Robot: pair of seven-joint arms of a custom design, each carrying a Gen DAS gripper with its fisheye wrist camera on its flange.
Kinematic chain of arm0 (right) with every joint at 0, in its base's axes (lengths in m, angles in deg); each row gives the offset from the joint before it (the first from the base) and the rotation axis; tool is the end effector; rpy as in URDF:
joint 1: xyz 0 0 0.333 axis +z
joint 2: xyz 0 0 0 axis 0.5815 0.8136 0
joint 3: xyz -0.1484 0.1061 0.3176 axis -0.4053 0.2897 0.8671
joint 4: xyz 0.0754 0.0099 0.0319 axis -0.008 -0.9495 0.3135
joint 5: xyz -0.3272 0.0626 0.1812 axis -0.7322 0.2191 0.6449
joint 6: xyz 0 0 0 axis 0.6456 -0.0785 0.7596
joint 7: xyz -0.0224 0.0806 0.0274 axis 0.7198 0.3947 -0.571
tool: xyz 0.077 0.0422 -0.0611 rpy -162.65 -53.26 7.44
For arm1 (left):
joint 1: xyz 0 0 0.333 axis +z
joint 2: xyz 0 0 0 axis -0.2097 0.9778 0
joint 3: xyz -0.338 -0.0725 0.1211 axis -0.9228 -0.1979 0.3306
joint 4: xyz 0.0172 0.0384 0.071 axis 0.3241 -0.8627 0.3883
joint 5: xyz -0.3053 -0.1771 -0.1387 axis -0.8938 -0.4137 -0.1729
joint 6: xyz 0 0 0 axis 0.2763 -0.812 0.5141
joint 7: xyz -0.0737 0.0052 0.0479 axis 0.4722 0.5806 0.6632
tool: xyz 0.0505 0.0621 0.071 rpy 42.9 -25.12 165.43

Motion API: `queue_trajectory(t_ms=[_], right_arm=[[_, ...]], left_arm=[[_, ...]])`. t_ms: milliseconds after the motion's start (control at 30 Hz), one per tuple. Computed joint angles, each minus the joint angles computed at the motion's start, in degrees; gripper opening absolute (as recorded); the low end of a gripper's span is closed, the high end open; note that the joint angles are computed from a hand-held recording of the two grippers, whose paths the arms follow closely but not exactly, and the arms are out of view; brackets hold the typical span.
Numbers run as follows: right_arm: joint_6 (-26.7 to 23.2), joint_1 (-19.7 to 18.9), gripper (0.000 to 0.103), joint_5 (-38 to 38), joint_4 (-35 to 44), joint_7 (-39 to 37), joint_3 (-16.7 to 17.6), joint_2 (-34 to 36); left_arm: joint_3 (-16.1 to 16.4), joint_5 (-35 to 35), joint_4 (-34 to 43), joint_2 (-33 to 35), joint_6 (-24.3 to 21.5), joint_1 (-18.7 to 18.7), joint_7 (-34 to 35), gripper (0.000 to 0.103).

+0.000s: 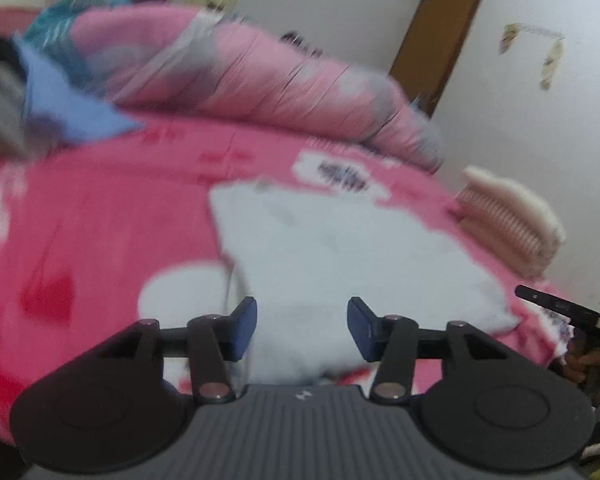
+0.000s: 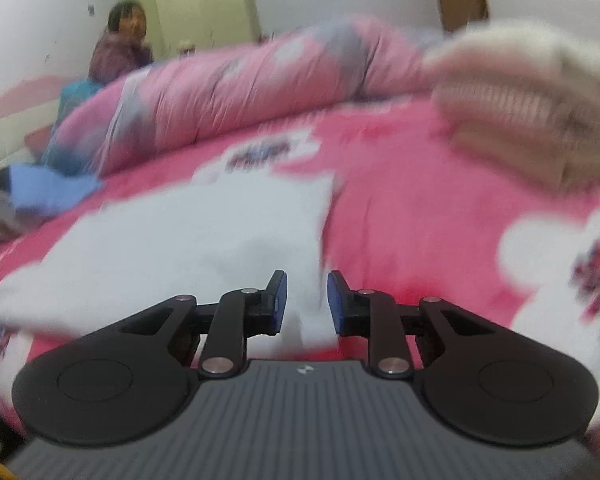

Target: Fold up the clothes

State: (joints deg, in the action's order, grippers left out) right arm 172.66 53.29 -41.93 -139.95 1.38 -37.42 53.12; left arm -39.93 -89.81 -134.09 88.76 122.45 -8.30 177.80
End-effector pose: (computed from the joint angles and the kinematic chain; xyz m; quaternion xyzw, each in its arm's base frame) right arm 0.6257 0.1482 0.4375 -0.5459 0.6372 -0.3231 0.4376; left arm 0.6663 -0.0678 0.4836 -0.5342 0.6750 -0.4877 0.1451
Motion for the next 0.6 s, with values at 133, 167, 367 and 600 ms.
queue_trajectory(t_ms=[133, 167, 367, 600], right_arm=[[1.35, -2.82, 0.022, -5.63, 3.16, 1.59, 1.96, 1.53], [0.27, -2.95, 0.022, -6.66, 4.67, 1.30, 1.94, 2.30], [-13.21, 4.80, 0.021, -1.08, 14.92, -1.59, -7.53, 8.38], [-19.48, 6.44, 0.023, -3.11, 18.36, 0.32, -11.55, 8.25]], left_arm=[[-0.25, 6.73, 4.74, 3.58, 0.35, -1.70, -4.29, 0.053], [-0.28, 9.91, 6.04, 4.98, 0.87, -2.50, -6.89, 0.054], [4.32, 26.90, 12.57, 13.01, 2.65, -8.53, -27.81, 0.054], [-9.36, 21.94, 18.37, 16.00, 0.88, 2.23, -17.94, 0.068]])
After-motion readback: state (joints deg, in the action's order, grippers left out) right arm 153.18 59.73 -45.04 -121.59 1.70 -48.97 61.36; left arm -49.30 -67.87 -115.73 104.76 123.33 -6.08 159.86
